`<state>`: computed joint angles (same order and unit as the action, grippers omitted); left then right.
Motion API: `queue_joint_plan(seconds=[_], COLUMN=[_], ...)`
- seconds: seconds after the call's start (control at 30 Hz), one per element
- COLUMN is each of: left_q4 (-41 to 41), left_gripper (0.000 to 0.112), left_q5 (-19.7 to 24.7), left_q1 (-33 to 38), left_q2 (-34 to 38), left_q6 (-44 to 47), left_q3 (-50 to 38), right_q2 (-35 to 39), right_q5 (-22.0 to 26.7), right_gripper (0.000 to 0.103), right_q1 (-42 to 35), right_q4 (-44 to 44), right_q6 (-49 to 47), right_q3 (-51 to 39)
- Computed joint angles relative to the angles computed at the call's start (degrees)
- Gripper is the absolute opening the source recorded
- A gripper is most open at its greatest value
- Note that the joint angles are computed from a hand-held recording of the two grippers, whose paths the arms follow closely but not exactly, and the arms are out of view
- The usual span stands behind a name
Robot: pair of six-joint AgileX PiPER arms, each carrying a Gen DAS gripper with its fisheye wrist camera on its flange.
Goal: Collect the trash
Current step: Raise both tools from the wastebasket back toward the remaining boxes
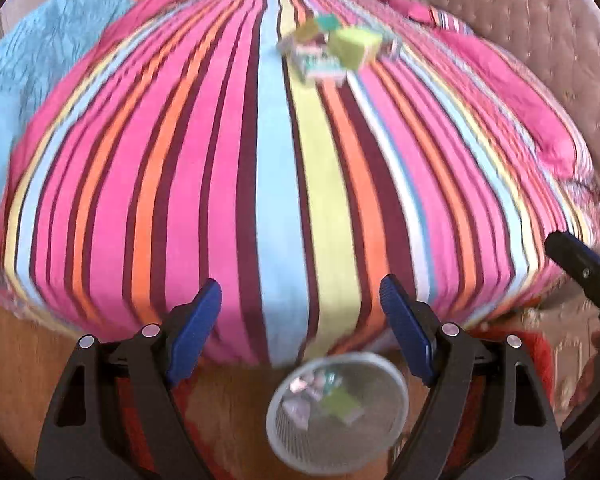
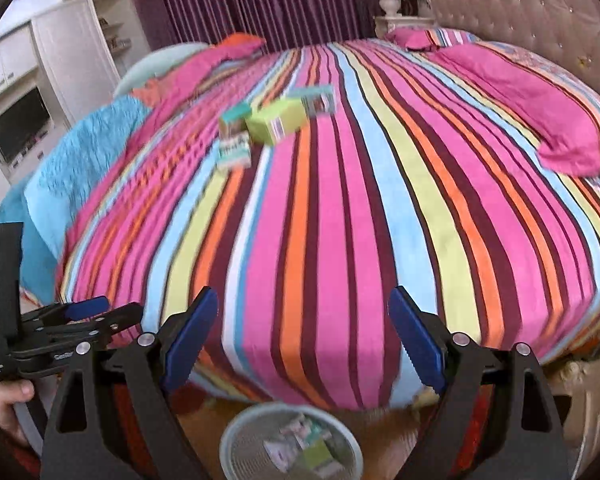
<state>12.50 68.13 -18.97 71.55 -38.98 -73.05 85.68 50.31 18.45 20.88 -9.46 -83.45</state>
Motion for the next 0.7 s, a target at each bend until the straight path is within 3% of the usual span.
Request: queue_joint_plan(seconds=[0.4, 0.7], left_q4=[-4.2, -4.0], left_gripper=[0.079, 0.079], left_q5=[-4.3, -1.6], left_q1=[9.6, 12.6], left_q2=[19.6, 32.7], left_q6=[7.9, 8.2], left_q3=[-21.2, -35.2], right_q2=[16.2, 32.1], right_q5=[-0.6, 4.3], right_gripper=[0.083, 0.083], right_q1=[4.2, 1.7], right_q4=[-6.0, -5.1], right_q6=[5.5, 3.0], right_q3=[-23.5, -45.5])
